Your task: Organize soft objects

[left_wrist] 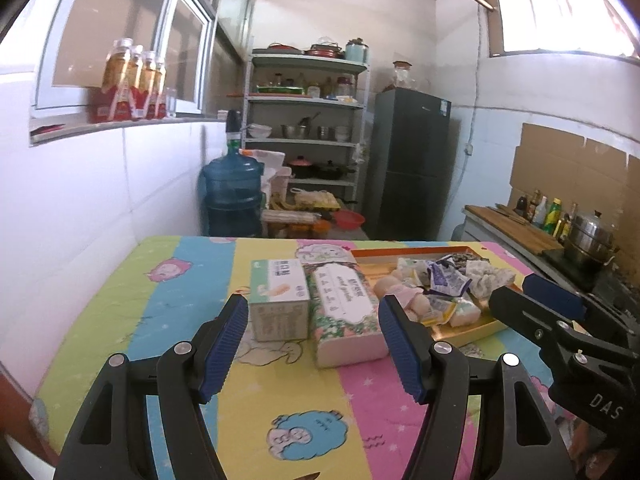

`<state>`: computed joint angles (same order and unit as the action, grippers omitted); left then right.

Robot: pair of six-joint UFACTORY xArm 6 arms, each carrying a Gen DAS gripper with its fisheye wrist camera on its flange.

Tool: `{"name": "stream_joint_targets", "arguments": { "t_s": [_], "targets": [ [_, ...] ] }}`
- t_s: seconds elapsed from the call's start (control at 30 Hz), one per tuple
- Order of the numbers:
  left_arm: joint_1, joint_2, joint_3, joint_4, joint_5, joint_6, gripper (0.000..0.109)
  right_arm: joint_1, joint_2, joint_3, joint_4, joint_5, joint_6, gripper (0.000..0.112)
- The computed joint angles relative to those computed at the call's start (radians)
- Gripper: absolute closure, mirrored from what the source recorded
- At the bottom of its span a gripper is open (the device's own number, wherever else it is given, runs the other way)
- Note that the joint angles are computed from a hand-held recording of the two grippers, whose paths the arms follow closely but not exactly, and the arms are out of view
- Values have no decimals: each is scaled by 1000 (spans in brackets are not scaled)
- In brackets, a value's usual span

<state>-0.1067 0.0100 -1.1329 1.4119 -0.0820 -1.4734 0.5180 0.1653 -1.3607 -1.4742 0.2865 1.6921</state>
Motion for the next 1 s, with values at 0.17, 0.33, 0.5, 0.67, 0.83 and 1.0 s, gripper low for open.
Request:
{"name": "stream_joint_targets", "arguments": {
  "t_s": [0.17, 0.33, 0.5, 0.67, 0.83, 1.0],
  "targets": [
    [23, -45, 19, 168, 9, -174, 39, 43, 0, -7, 21, 61, -22, 54],
    [37, -89, 56, 205, 30, -201, 39, 76, 6, -16, 50, 99, -51, 54],
    [36, -113, 75, 218, 45, -209, 39, 91, 6, -20, 46, 122, -45, 54],
    [38, -120, 82, 215, 46, -207, 39, 93, 9, -23, 48, 120, -45, 54],
    [36, -121, 84, 200, 52, -193, 39, 94, 12, -27, 63, 113, -53, 54],
    [34, -119, 85, 183, 52, -175, 39, 92, 13, -28, 70, 109, -57, 54]
  ]
}}
